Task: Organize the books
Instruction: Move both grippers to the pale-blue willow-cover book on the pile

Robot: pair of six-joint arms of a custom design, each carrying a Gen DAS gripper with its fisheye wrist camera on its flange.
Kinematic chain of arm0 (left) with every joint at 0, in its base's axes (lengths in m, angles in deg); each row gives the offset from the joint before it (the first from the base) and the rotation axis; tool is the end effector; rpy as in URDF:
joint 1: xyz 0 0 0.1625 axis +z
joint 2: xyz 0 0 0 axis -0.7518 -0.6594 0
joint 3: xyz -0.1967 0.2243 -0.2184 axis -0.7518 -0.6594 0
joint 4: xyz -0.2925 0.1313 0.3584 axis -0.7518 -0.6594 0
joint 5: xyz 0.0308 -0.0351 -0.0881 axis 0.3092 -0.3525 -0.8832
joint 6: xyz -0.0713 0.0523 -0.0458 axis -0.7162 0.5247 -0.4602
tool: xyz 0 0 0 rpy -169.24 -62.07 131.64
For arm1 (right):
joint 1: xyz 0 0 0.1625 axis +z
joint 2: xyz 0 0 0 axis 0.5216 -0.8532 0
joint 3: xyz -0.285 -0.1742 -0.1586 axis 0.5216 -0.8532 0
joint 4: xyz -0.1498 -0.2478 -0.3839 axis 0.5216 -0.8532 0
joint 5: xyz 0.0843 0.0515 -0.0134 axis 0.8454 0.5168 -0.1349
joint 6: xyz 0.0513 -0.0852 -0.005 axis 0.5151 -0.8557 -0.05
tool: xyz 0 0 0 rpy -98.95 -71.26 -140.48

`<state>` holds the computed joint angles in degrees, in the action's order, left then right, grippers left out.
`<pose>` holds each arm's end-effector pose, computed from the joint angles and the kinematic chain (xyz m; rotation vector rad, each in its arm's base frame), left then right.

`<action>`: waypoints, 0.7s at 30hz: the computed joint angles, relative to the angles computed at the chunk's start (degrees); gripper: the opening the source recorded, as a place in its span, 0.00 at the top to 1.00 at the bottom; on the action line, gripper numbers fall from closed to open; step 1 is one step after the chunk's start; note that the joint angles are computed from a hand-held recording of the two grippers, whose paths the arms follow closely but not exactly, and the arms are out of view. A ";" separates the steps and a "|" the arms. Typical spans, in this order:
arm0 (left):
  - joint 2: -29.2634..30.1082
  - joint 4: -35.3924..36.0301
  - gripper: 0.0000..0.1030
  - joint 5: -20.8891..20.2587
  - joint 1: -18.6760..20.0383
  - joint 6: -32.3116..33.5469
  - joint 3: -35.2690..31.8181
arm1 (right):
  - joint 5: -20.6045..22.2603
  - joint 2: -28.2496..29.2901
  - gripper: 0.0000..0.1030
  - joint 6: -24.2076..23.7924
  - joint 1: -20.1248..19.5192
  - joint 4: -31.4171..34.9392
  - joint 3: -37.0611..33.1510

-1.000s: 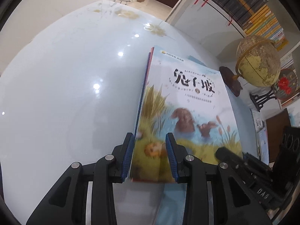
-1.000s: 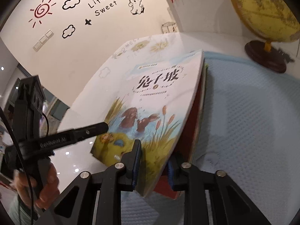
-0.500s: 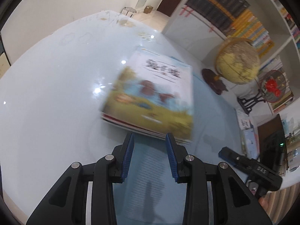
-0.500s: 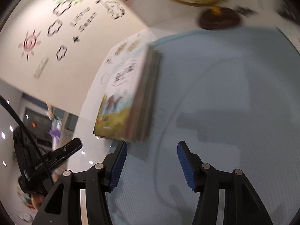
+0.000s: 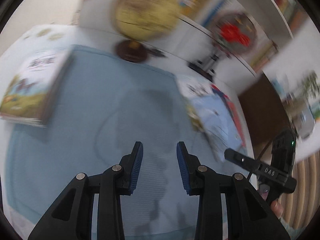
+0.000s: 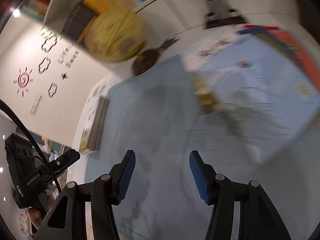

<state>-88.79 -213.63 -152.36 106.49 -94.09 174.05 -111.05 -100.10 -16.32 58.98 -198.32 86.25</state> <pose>-0.2482 -0.6962 0.1194 0.6639 2.8231 -0.3831 0.1065 -0.5755 0.1993 -0.3833 -2.6940 1.0217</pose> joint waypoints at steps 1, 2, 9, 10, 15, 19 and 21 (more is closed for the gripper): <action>0.70 -0.09 0.69 -0.58 -0.91 0.40 0.20 | -0.22 -3.48 0.47 0.11 -0.93 -0.97 2.98; 1.74 -0.26 0.69 -1.31 -2.06 0.76 0.38 | -0.33 -5.81 0.47 0.02 -1.62 -1.58 4.92; 8.64 1.56 0.69 -5.60 -6.95 2.11 -1.48 | 0.01 -23.83 0.45 -0.35 -8.86 0.47 16.50; 9.48 2.09 0.69 -5.87 -7.48 2.23 -1.82 | 0.20 -25.23 0.45 -0.24 -9.79 0.96 17.17; 15.73 8.33 0.69 -6.25 -8.02 1.50 -7.84 | 0.96 -27.22 0.45 -0.95 -12.73 1.63 17.75; 19.45 11.30 0.69 -5.72 -7.19 0.65 -12.24 | -2.15 -21.38 0.45 -5.69 -11.92 0.24 12.63; 21.91 12.24 0.69 -4.87 -6.82 0.08 -15.29 | -4.07 -17.37 0.46 -8.93 -11.22 -1.32 8.93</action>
<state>-66.88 -201.38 -157.23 99.67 -94.01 158.75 -115.12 -117.47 -25.25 47.75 -199.64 95.18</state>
